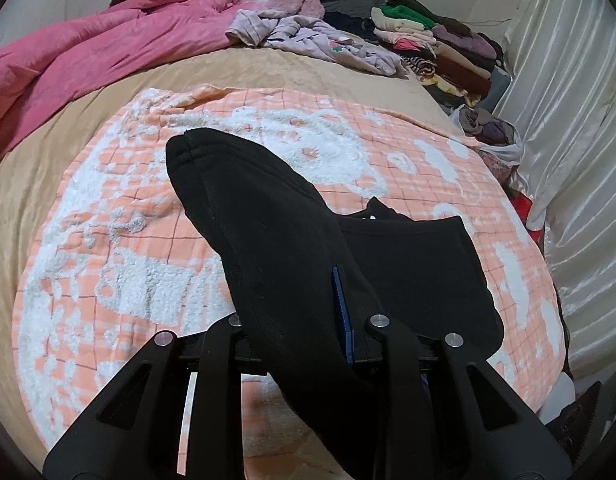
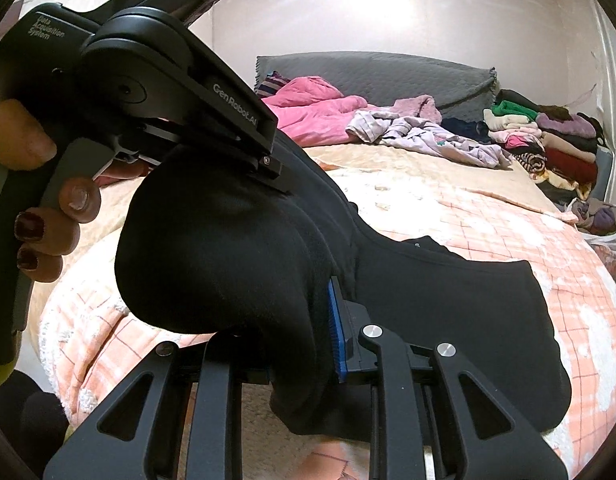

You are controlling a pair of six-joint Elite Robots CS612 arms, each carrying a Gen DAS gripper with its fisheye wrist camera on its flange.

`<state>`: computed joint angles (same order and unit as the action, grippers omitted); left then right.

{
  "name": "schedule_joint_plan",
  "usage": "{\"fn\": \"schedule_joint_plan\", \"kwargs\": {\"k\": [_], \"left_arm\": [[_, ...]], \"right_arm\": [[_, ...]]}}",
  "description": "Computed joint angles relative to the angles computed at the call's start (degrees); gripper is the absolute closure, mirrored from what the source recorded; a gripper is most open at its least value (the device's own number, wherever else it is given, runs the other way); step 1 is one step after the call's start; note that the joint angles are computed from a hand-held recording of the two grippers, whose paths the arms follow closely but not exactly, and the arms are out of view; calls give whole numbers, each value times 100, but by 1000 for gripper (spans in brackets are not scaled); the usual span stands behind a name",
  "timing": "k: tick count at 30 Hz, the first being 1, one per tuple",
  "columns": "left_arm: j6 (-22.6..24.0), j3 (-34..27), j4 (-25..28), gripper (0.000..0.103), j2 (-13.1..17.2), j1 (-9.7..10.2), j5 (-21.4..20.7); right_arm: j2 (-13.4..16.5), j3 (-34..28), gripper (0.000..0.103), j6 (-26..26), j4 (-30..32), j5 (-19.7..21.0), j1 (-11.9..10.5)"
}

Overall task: Fold small clothes
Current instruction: 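Lift the held side and fold it across the sweatshirt with both grippers, then lower the folded side onto the sweatshirt with both grippers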

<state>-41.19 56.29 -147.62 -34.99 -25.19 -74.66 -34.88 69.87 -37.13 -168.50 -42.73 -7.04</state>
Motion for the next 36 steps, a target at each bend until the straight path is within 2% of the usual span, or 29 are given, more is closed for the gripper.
{"fn": "schedule_joint_plan", "kwargs": {"k": [18,36], "left_arm": [[95,-446,255,88,214,-104,74],[396,-1401,837,88,661,-228,21]], "right_arm": [[22,-93,85,283,138,74,-123],[136,-262,87,689,198,87,-269]]}}
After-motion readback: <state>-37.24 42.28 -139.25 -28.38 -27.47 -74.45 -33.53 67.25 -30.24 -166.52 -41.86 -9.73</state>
